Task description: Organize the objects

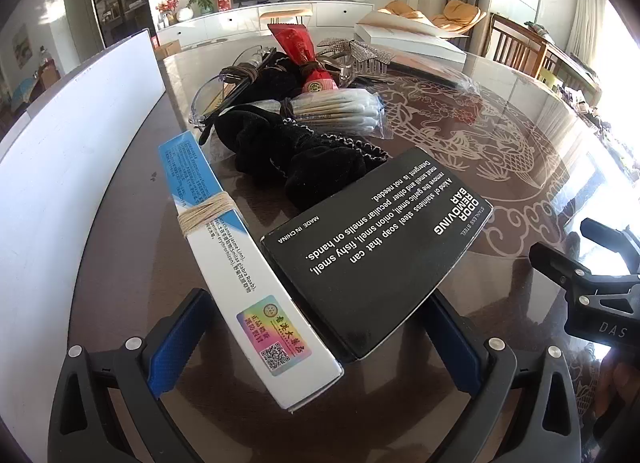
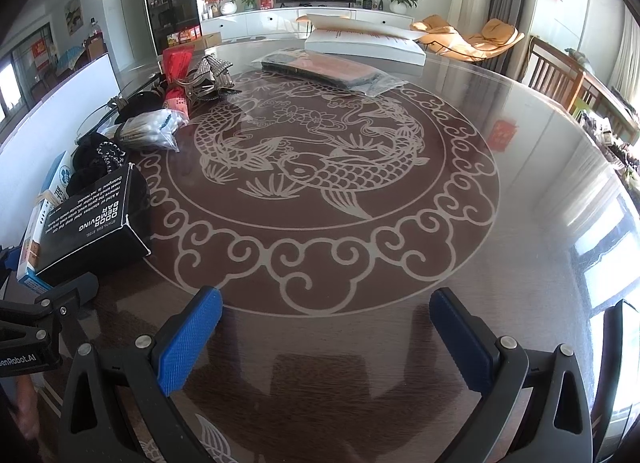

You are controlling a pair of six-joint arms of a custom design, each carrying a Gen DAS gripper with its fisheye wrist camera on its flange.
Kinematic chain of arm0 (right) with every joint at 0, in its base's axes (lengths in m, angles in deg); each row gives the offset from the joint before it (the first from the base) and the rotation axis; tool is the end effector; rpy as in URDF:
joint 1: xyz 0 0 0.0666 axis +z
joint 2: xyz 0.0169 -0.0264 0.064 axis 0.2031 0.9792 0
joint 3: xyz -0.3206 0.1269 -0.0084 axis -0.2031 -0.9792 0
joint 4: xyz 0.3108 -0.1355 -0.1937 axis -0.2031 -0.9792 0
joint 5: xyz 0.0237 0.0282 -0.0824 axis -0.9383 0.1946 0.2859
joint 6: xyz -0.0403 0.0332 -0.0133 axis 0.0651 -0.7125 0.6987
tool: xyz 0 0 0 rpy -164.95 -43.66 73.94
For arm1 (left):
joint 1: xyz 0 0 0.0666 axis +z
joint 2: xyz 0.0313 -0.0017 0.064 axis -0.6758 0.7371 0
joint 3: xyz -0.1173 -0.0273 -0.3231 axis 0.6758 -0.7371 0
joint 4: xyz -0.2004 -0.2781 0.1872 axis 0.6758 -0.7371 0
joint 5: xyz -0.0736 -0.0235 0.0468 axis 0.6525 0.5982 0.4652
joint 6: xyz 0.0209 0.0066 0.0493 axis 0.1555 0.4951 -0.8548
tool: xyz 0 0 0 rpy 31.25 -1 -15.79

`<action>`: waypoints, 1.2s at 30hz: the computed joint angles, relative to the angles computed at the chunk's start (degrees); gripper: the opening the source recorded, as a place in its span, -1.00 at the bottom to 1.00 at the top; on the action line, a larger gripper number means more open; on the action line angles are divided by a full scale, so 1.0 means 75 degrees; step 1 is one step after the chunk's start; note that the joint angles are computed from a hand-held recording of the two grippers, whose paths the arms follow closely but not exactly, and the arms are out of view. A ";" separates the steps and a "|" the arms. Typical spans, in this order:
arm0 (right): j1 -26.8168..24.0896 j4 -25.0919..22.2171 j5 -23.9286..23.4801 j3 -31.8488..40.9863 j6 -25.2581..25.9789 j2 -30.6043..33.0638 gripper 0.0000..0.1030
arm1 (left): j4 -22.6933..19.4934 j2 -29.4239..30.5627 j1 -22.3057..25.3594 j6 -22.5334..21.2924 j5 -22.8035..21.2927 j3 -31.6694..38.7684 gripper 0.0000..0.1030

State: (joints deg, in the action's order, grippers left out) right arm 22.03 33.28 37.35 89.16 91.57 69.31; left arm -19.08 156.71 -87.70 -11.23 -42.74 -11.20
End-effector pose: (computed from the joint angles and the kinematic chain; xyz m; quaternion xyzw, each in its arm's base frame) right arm 0.3309 0.0634 0.2879 -0.1821 0.9309 0.0495 0.3127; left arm 0.2900 -0.2689 0.2573 -0.0876 0.9521 0.0283 0.2917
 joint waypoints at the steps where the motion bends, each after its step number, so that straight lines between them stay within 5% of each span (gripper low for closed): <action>1: -0.0005 -0.0007 0.0009 0.0003 -0.0011 0.0012 1.00 | 0.0033 -0.0011 0.0005 -0.0049 0.0011 -0.0013 1.00; 36: -0.0008 -0.0171 0.0038 0.0170 -0.0135 0.0126 1.00 | 0.0171 -0.0082 0.0027 -0.0165 -0.0004 -0.0102 1.00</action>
